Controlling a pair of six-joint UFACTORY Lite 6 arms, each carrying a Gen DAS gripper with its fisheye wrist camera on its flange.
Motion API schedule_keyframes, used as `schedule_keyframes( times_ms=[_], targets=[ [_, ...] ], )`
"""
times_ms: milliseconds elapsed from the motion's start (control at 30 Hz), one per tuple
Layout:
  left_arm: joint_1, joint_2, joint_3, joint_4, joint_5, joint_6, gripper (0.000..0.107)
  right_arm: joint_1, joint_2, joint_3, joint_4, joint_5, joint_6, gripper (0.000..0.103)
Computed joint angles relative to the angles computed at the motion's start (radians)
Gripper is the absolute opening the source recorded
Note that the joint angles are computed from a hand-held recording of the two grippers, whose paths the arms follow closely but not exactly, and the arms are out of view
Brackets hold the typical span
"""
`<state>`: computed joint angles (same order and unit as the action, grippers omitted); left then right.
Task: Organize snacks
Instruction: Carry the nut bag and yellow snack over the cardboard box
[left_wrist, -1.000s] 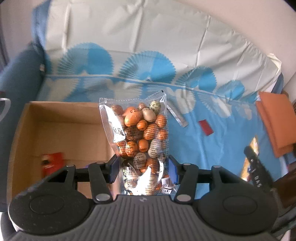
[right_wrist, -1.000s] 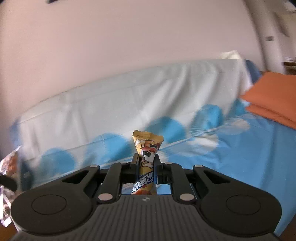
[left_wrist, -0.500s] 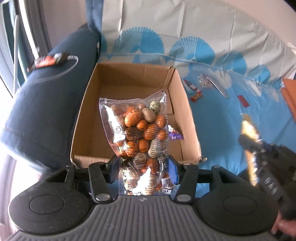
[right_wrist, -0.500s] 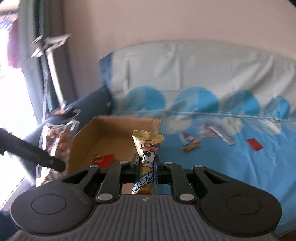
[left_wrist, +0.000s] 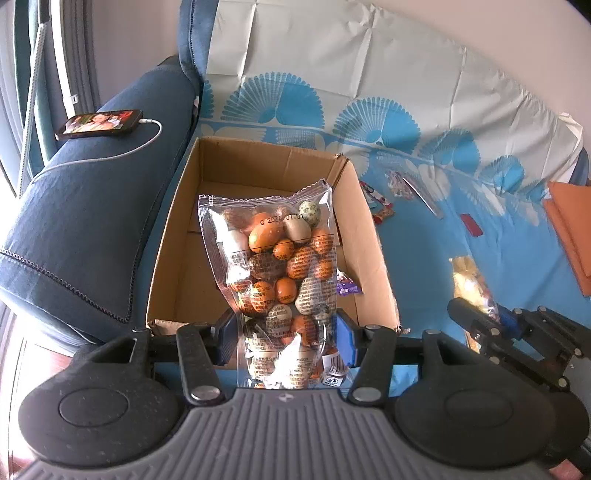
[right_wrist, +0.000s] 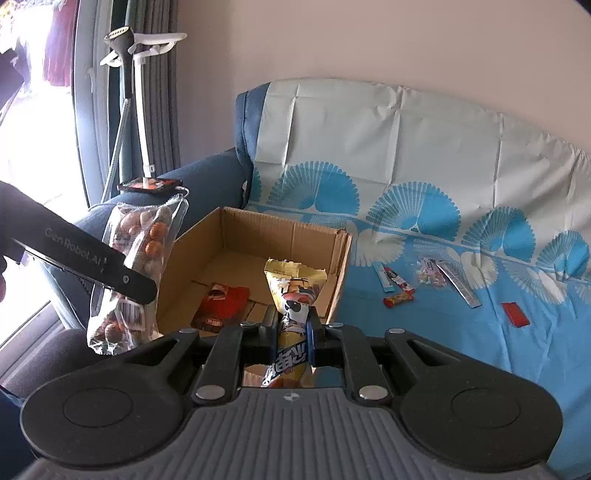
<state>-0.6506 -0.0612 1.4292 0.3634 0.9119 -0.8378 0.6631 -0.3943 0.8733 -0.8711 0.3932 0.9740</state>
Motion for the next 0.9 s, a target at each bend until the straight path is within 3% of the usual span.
schedule_keyframes(
  times_ms=[900],
  targets=[
    [0.002, 0.004, 0.005, 0.007, -0.003, -0.003, 0.059, -0.031, 0.021, 0.008, 0.109, -0.025, -0.150, 0.015]
  ],
)
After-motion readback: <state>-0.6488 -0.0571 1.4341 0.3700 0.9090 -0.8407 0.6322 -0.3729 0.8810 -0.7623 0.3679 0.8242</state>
